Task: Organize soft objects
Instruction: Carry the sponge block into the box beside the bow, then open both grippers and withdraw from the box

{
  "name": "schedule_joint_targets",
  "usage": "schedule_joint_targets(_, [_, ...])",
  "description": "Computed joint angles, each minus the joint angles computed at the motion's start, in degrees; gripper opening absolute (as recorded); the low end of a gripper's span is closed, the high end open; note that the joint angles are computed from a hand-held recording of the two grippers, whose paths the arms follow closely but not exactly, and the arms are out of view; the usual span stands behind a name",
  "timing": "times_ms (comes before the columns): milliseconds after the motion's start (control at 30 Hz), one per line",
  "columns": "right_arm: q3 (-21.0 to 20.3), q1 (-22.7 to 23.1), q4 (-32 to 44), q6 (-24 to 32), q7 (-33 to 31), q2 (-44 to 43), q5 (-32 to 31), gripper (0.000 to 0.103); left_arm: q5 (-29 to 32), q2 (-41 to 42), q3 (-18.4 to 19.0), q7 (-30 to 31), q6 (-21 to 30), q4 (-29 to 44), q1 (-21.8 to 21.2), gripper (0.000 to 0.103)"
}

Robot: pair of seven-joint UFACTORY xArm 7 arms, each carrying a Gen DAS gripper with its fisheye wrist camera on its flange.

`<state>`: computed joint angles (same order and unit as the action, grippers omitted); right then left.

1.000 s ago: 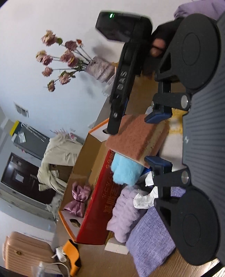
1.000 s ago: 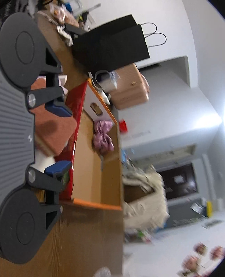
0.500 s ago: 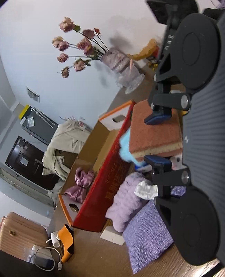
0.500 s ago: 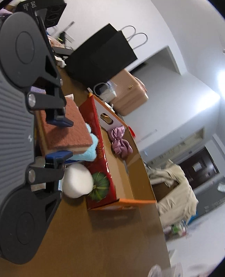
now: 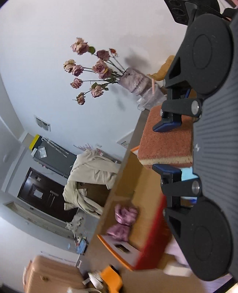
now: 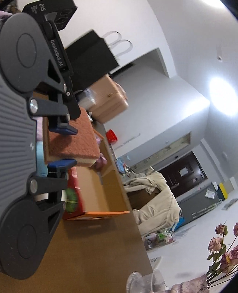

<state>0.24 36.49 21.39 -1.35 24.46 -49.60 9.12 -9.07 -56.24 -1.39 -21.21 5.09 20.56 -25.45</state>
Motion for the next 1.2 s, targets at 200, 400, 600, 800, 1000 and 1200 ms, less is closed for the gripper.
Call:
schedule_joint_targets(200, [-12.8, 6.4, 14.9, -1.6, -6.2, 19.3, 1.4, 0.028, -1.2, 24.9, 11.1, 8.3, -2.9, 17.8, -7.5, 0.038])
schedule_joint_targets(400, [-19.5, 7.8, 31.6, 4.1, -10.0, 38.9, 4.8, 0.028, -19.1, 45.7, 29.7, 22.1, 7.0, 37.8, -23.2, 0.036])
schedule_joint_targets(600, [-12.1, -3.2, 39.8, 7.1, 1.9, 49.6, -12.4, 0.038, -26.9, 57.9, 29.3, 29.9, 11.8, 46.3, -20.5, 0.035])
schedule_joint_targets(800, [-9.1, -7.8, 39.0, 3.8, 13.7, 49.0, -26.5, 0.051, -20.3, 60.6, 26.4, 26.7, 17.9, 49.2, -15.8, 0.038])
schedule_joint_targets(1000, [-4.2, -12.3, 34.9, 5.1, 14.0, 40.3, -31.4, 0.059, -5.2, 49.5, 21.1, 19.4, 13.0, 41.6, -11.8, 0.047])
schedule_joint_targets(1200, [2.7, -17.5, 28.5, 7.6, 11.6, 26.1, -32.8, 0.072, 10.5, 33.5, 9.1, 12.0, 13.2, 33.5, 0.3, 0.065])
